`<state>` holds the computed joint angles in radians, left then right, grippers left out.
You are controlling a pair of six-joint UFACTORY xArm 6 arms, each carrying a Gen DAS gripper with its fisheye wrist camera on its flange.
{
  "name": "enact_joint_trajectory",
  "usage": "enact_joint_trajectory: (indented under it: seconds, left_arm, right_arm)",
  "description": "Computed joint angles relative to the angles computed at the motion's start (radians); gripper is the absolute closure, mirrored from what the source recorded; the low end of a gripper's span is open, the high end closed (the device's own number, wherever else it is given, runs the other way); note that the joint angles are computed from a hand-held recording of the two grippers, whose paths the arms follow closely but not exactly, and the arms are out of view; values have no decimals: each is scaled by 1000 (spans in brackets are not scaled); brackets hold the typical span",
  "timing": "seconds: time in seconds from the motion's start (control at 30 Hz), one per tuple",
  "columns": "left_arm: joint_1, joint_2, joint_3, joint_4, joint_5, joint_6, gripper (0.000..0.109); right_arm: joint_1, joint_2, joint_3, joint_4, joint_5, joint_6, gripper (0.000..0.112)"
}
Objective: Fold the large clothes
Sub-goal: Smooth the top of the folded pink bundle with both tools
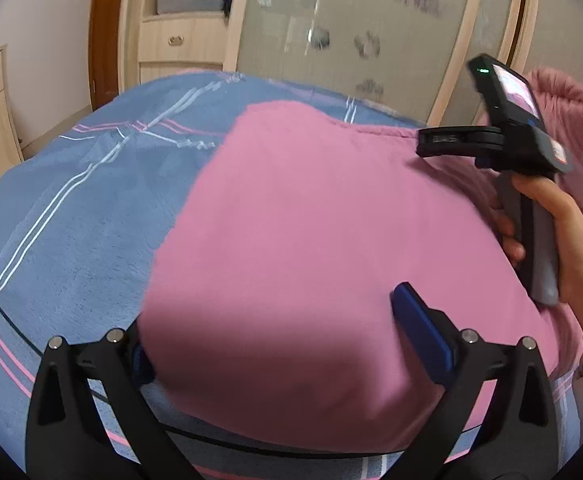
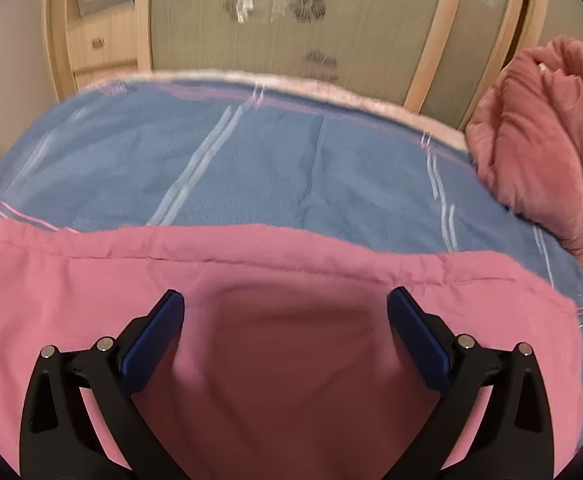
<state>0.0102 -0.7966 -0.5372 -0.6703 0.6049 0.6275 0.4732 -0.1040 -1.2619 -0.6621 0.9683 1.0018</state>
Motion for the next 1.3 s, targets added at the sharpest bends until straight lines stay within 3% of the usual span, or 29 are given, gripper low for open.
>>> enact_joint_trajectory:
  seconds: [0.1,0.13,0.2,0.3,0.43,0.77,0.87,0.93,0.97,1.03,1.17,1.23,1.3]
  left_arm:
    - [58,-63,2,-153,7,71,8]
    - [63,-91,9,-175,-7,82,10]
    - [48,-117,23,-130,-42,52,28]
    - [52,-65,4,-88,20,23,52]
    - [63,-9,-18,-64,49,7,57]
    - [45,0,2,-58,28,15,58]
    - [61,-59,19,-145,-3,60,58]
    - [67,-108,31,-222,-40,117,54]
    - [66,-148,42,-267,-62,154,47]
    - [69,-183,45,-322,-46,203,42]
    - [67,-146,19,-309,95,206,41]
    - [51,-76,-5,-247,167,167,43]
    - [27,-40,-10,-190,166,130,45]
  right_arm:
    - [26,-101,68,122,-189,-63,12]
    - [49,-97,51,168,-198,-101,12]
    - [88,-57,-6,267,-190,-197,13]
    - [142,79,-161,408,-106,-356,21]
    - [174,261,-336,394,17,-381,26]
    - [129,418,-452,257,23,-203,25]
    - [118,299,-313,185,-116,-120,30]
    - [114,178,-198,138,-188,-49,30]
    - [111,94,-124,133,-215,-27,30]
    - [109,-36,-22,124,-194,-14,30]
    - [80,-234,119,93,-13,-23,30]
    - [25,-285,179,139,12,-50,30]
    - [-46,-310,233,223,1,-75,30]
